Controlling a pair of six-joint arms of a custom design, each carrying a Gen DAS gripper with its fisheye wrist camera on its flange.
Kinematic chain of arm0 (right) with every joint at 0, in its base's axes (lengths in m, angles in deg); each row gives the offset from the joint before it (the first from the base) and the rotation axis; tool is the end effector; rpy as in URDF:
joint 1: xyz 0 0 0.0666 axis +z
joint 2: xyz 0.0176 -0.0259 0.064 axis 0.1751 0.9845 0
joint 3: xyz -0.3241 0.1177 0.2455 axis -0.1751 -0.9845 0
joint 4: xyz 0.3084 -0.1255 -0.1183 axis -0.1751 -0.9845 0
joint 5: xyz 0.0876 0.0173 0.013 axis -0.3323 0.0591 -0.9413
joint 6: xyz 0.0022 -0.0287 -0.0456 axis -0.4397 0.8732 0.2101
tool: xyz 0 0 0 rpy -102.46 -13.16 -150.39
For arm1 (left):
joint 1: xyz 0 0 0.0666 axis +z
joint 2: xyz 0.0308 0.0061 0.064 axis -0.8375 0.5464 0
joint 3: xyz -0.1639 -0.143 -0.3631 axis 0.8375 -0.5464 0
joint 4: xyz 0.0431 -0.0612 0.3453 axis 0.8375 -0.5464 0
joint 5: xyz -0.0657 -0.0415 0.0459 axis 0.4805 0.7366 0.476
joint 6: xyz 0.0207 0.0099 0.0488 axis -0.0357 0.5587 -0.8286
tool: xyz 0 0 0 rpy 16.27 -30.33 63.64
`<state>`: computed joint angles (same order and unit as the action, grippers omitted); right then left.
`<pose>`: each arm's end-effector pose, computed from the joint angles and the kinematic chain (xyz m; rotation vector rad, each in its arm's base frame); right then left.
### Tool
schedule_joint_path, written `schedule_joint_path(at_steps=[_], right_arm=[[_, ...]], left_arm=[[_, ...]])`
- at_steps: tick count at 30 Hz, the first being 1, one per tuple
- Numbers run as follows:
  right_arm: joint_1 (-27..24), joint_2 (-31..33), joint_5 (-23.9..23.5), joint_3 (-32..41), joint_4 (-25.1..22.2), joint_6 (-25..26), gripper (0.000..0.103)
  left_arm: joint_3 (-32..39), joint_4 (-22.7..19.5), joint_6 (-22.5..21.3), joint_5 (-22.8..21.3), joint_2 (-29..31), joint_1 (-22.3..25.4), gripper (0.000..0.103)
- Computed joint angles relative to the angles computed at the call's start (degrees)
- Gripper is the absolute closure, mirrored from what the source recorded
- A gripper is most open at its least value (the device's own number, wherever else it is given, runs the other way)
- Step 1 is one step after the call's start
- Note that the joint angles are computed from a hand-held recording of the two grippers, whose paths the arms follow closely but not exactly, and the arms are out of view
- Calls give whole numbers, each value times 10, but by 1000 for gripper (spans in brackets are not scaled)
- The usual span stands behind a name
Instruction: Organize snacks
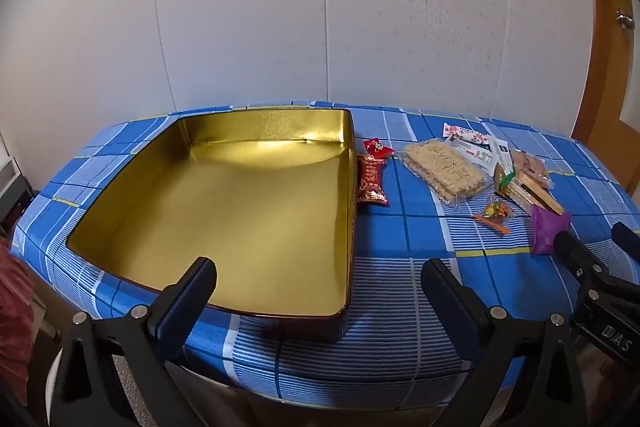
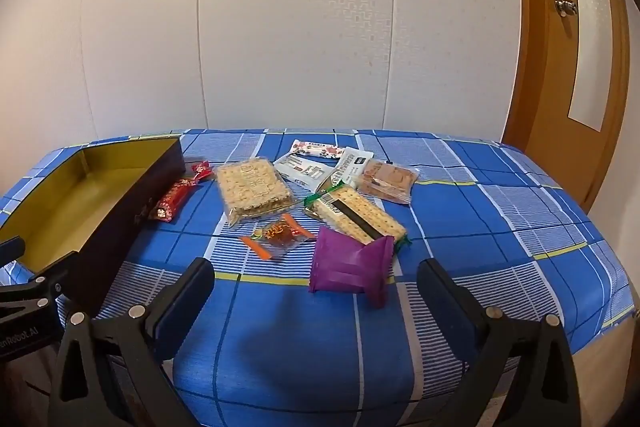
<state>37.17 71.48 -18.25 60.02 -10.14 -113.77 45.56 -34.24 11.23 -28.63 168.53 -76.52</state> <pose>0.4722 0.2190 0.2814 0.2685 2.1423 -0.1395 0.5147 -0.1783 0.2949 0.2002 2.2294 -0.0564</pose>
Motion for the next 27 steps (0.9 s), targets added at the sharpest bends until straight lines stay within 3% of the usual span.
schedule_joint_path(at_steps=[27], right_arm=[[2,-2,0,-3,4,1,0]], left_arm=[[6,-8,-1,0,3,-1,0]])
